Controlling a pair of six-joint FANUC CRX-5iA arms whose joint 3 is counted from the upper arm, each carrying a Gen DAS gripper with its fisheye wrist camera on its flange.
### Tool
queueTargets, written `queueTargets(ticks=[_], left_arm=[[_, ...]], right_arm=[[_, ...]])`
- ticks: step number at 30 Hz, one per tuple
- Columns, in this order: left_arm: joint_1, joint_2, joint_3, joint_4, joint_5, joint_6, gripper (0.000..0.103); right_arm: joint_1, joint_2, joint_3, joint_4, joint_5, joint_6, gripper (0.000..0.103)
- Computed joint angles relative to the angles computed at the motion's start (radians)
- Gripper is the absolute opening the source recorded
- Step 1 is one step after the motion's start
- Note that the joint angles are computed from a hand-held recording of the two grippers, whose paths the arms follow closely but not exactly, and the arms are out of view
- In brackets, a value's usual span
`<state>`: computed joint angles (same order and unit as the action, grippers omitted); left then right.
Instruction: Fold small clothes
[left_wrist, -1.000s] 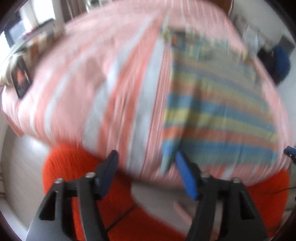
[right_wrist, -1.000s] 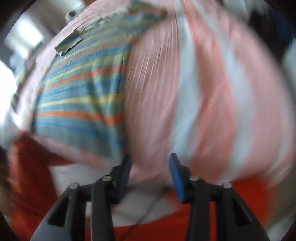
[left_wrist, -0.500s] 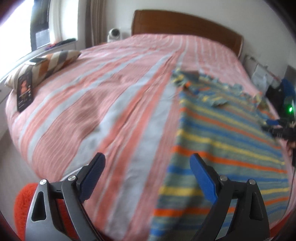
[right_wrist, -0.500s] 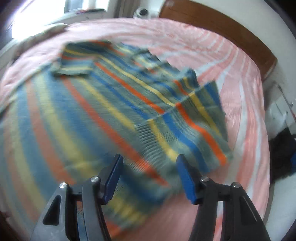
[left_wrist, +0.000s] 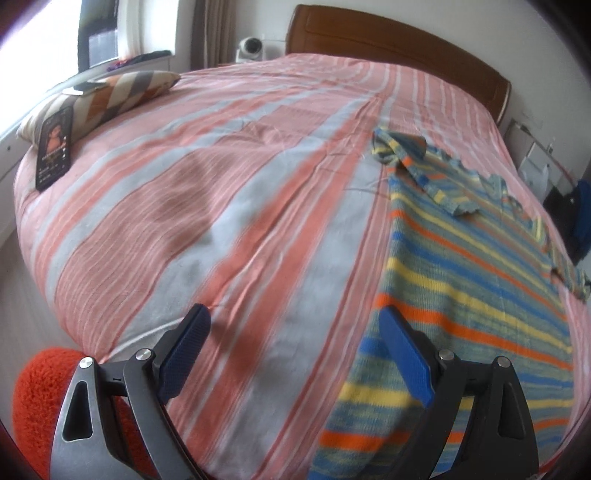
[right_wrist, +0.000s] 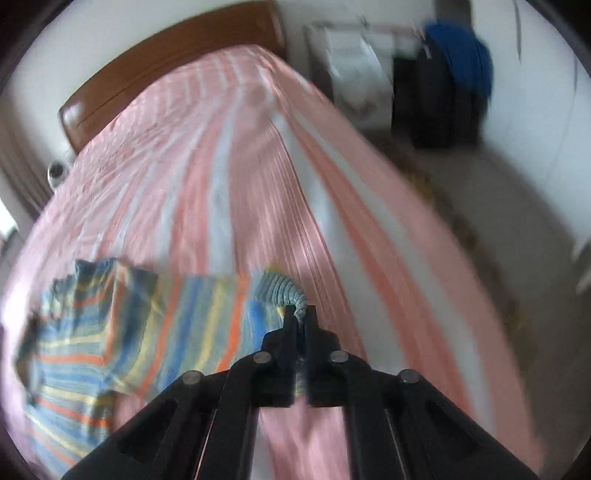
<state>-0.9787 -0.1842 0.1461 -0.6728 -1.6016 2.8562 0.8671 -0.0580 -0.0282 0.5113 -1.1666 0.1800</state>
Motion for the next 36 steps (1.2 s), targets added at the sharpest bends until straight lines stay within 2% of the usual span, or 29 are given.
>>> queueTargets(ticks=[3,6,9,12,16,17,18,19,22,23,24,25,27,28,30,32,34,36], left_arm=[[-0.004,0.01,0.006,0.001,-0.017,-0.011,0.093],[-0.003,0.006,0.003,0.0,-0.018,-0.002,0.093],[0.006,0.003,-0.003,0.011,-0.011,-0.002,0.093],[0.01,0.007,-0.001,0.018,-0.011,-0.013,0.093],[0.012,0.004,-0.005,0.028,-0.007,-0.019,0.093],[0.013,0.002,-0.007,0.031,-0.005,-0.02,0.093],[0.013,0.001,-0.008,0.032,-0.004,-0.019,0.093],[0.013,-0.001,-0.009,0.033,-0.002,-0.018,0.093],[0.013,0.0,-0.01,0.033,0.001,-0.012,0.093],[0.012,0.003,-0.009,0.032,0.002,-0.011,0.093],[0.01,0.007,-0.007,0.031,0.002,-0.013,0.093],[0.007,0.01,-0.005,0.028,0.0,-0.015,0.093],[-0.002,0.02,0.007,0.023,-0.01,-0.027,0.093],[-0.004,0.022,0.011,0.027,-0.012,-0.034,0.093],[-0.002,0.021,0.027,0.054,-0.023,-0.062,0.093],[0.001,0.008,0.05,0.079,-0.024,-0.109,0.093],[-0.009,0.008,0.105,0.055,-0.032,-0.173,0.093],[-0.013,0.029,0.18,0.008,-0.021,-0.276,0.093]], right_arm=[[0.004,-0.063,-0.071,-0.001,0.056,-0.081,0.002],[0.039,-0.091,-0.093,0.034,-0.015,-0.122,0.002],[0.061,-0.103,-0.109,0.09,-0.038,-0.174,0.002],[0.047,-0.07,-0.068,0.022,-0.092,-0.123,0.002],[0.027,-0.11,-0.122,-0.024,0.005,-0.141,0.004],[0.031,-0.134,-0.155,-0.003,0.033,-0.183,0.013],[0.033,-0.148,-0.171,0.008,0.044,-0.213,0.03],[0.042,-0.179,-0.201,0.028,0.056,-0.254,0.037],[0.116,-0.211,-0.24,0.151,-0.018,-0.365,0.041],[0.124,-0.226,-0.256,0.164,0.019,-0.366,0.041],[0.12,-0.248,-0.278,0.154,0.096,-0.346,0.041],[0.106,-0.271,-0.295,0.107,0.201,-0.299,0.041],[0.093,-0.257,-0.282,0.027,0.281,-0.209,0.041],[0.094,-0.234,-0.262,-0.008,0.274,-0.16,0.042],[0.108,-0.168,-0.208,-0.037,0.147,-0.133,0.04],[0.139,-0.161,-0.23,0.034,0.082,-0.221,0.028],[0.209,-0.149,-0.233,0.12,-0.072,-0.303,0.03],[0.283,-0.153,-0.241,0.172,-0.168,-0.345,0.037]])
